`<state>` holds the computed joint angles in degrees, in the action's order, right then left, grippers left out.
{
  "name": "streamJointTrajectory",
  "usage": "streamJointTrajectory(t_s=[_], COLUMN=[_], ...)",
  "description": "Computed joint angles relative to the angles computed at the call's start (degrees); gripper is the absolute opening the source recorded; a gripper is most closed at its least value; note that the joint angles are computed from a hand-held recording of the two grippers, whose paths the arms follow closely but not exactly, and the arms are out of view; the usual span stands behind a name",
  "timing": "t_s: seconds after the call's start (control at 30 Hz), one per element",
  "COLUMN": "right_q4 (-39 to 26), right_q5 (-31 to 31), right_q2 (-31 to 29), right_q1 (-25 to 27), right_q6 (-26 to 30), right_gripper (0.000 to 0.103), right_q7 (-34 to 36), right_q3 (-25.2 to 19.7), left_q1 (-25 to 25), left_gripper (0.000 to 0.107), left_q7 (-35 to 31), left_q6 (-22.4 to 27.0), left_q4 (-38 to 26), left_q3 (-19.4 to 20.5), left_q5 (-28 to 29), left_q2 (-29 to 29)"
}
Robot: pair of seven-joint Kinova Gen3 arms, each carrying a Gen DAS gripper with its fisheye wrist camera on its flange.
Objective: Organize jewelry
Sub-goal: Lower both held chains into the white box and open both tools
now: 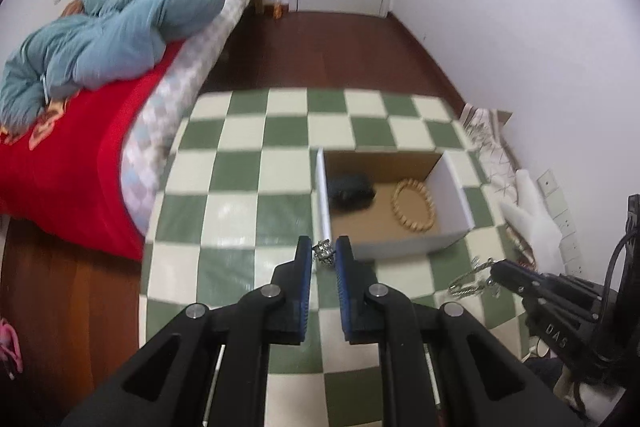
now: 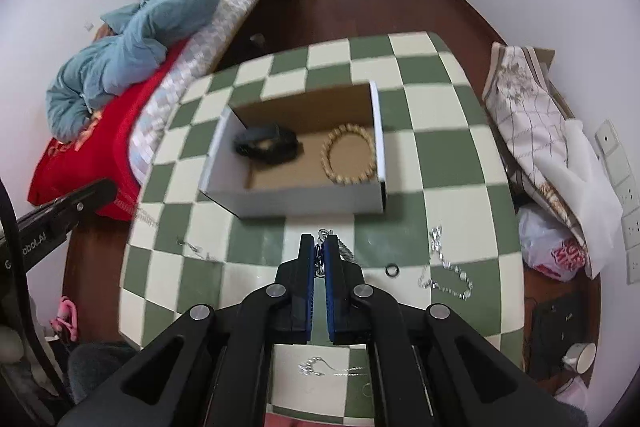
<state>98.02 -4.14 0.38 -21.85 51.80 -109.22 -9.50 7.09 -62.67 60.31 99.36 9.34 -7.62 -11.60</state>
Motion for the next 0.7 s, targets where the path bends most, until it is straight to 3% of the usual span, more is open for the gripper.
streamJointTrajectory(t_s=[0.23,0.43,0.7], right_q4=[-9.6,-18.3,-22.9], right_q5=[1.2,3.3,1.5], right_q2=[0.7,5.0,13.3], right_q1=[-0.6,-1.4,-0.9], right_q6=[3.8,6.8,9.4], right_gripper=[0.005,0.005,0.005], right_q7=[2.1,2.7,5.3], right_q3=[-0.2,0.2,1.5], left_q1=[-0.3,-0.5,-0.3], left_gripper=[0.009,0.009,0.009], left_q7=[-3.8,-8.1,-11.1], left_q6=[0.8,0.8,1.7], left_q4=[-7.9,-13.8,-14.3], left_q3=[-1.9,-3.6,-4.4], left_q5=[2.8,7.3,10.1], left_q2=[2.4,7.6,15.8])
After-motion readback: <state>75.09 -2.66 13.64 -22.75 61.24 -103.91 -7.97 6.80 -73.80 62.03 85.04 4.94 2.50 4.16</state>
